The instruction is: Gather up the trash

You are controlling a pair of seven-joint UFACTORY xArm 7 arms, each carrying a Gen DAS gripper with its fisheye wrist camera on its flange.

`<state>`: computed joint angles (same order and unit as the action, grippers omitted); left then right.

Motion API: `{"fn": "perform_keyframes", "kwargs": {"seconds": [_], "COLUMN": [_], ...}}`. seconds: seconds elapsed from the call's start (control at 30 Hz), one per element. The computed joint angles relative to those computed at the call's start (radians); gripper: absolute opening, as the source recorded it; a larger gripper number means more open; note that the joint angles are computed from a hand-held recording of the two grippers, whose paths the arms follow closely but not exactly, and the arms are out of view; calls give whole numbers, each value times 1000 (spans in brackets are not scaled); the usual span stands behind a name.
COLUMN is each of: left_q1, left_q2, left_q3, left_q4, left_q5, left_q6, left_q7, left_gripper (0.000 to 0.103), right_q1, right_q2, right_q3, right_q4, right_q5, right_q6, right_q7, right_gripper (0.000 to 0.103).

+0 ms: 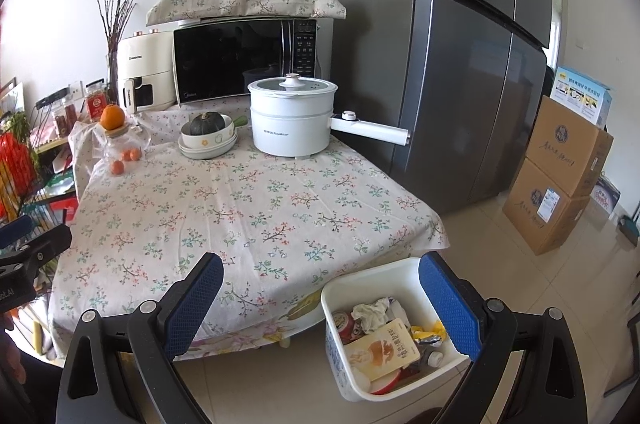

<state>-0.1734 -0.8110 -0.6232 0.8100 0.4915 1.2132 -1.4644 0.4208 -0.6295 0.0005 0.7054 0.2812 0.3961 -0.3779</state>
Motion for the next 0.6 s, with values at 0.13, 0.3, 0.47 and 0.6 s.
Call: {"fn": "perform_keyframes", "kwargs": {"seconds": [0.13, 0.3, 0.47, 0.6], "left_q1": [-1, -7, -16, -27], "left_q2": [8, 14, 10, -10], "left_q3": [-1, 0, 10, 25], "left_q4": [5, 7, 2, -12], "left_q5": [0, 0, -5, -25], "left_q6": [3, 4, 0, -8], "left_q7": [1, -2, 0, -9], "left_gripper": [102, 102, 102, 102], "right_q1": [0, 2, 2, 3], "right_q2": [-1, -2, -3, 16], "right_q3": [0, -2, -1, 7], "right_q4": [-2, -4, -5, 12], "right_q5": [0, -2, -3, -2], "right_q6": [-8, -10, -10, 6], "right_q7": [2, 3, 4, 18], "right_gripper": [100, 100, 100, 102]}}
